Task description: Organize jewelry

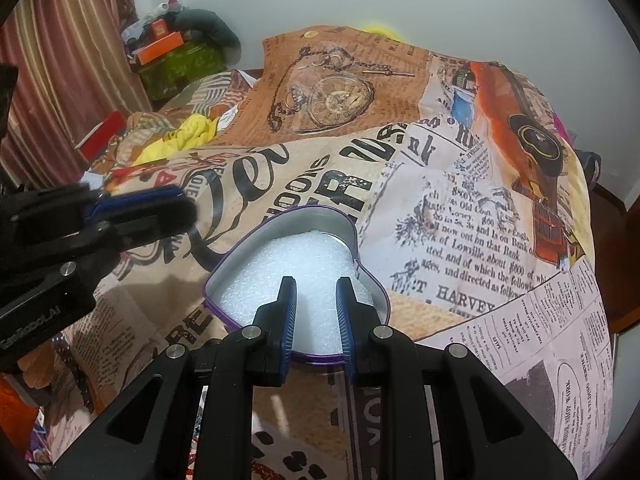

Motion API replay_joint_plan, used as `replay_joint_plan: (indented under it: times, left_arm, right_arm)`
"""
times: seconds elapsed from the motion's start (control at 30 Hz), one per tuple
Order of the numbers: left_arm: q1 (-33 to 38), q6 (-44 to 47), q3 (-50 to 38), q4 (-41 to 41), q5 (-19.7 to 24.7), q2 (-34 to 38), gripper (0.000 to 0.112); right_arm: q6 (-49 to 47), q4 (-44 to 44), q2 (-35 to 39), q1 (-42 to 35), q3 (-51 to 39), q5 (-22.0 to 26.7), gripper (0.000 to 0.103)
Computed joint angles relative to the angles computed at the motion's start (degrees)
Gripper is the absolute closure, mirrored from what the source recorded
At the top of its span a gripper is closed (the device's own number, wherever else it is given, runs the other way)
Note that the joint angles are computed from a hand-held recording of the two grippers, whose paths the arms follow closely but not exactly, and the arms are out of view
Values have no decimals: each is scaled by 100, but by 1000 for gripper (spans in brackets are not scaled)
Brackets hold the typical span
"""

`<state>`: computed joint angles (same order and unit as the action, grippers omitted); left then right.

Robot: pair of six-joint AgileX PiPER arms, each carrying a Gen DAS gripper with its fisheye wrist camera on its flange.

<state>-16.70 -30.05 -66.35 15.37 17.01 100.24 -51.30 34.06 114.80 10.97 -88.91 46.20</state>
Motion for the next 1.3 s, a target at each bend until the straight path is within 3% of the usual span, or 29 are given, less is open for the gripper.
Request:
replay_joint_plan:
  times: [0.13, 0.27, 0.37, 0.63, 0.73, 0.87, 1.13, 1.3]
  left_arm:
    - [3, 859, -283, -928, 92, 264, 103]
    - [57, 1712, -426, -1820, 230, 496, 103]
    - [40, 1942, -420, -2053, 302, 539, 103]
    - [-190, 1223, -415, -1233, 562, 366, 102]
    - [-266, 795, -325, -830, 650, 117, 97]
    - [-441, -233, -87, 170, 747, -359, 79]
    - [-890, -1509, 329, 1317, 1232, -1067, 69]
    - [-1095, -1770, 619, 1296, 1366, -1260, 69]
  right_arm:
    - [-60, -9, -28, -31, 28, 97, 84]
    - [-201, 50, -160, -105, 211, -9, 70]
    - [-333, 164, -259, -198, 297, 0, 69]
    - [-448, 337, -551, -371, 505, 8, 69]
    - [-476, 359, -734, -423, 625, -31, 69]
    - [-517, 426, -1036, -528, 784, -60, 69]
    - [-648, 593, -1678, -802, 1241, -94, 69]
    - [-685, 590, -1989, -923, 1641, -76, 69]
